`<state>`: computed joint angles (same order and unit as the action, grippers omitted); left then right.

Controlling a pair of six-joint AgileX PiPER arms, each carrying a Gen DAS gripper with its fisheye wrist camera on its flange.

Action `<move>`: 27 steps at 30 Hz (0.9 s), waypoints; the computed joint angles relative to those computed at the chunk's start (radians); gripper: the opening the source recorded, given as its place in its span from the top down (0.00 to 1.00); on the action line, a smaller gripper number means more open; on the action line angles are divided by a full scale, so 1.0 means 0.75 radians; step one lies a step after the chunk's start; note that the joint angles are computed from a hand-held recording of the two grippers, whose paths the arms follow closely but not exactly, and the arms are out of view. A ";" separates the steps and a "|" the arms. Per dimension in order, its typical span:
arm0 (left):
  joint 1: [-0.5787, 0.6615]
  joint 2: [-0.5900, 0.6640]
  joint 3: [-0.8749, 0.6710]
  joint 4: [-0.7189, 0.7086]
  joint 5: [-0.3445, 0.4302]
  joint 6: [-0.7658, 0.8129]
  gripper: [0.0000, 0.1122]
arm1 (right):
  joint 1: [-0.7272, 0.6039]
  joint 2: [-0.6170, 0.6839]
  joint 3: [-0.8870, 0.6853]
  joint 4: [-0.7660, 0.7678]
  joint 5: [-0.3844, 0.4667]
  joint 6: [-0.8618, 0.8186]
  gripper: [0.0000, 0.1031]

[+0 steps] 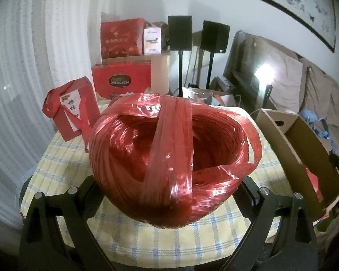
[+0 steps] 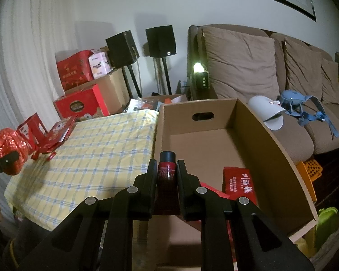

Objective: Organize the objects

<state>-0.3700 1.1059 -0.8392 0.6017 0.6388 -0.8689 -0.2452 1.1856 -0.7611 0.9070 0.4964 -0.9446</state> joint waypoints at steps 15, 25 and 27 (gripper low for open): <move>-0.042 0.032 -0.064 -0.028 -0.014 0.001 0.15 | -0.044 0.014 -0.005 0.023 0.015 -0.030 0.85; -0.040 0.038 -0.077 -0.035 -0.025 0.013 0.15 | -0.078 0.012 -0.006 0.028 0.031 -0.038 0.85; -0.030 0.042 -0.083 -0.051 -0.029 0.030 0.15 | -0.078 0.014 -0.008 0.026 0.031 -0.037 0.85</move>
<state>-0.3928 1.1374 -0.9012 0.5638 0.6170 -0.8465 -0.3038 1.1964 -0.7671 0.9267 0.5198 -0.9722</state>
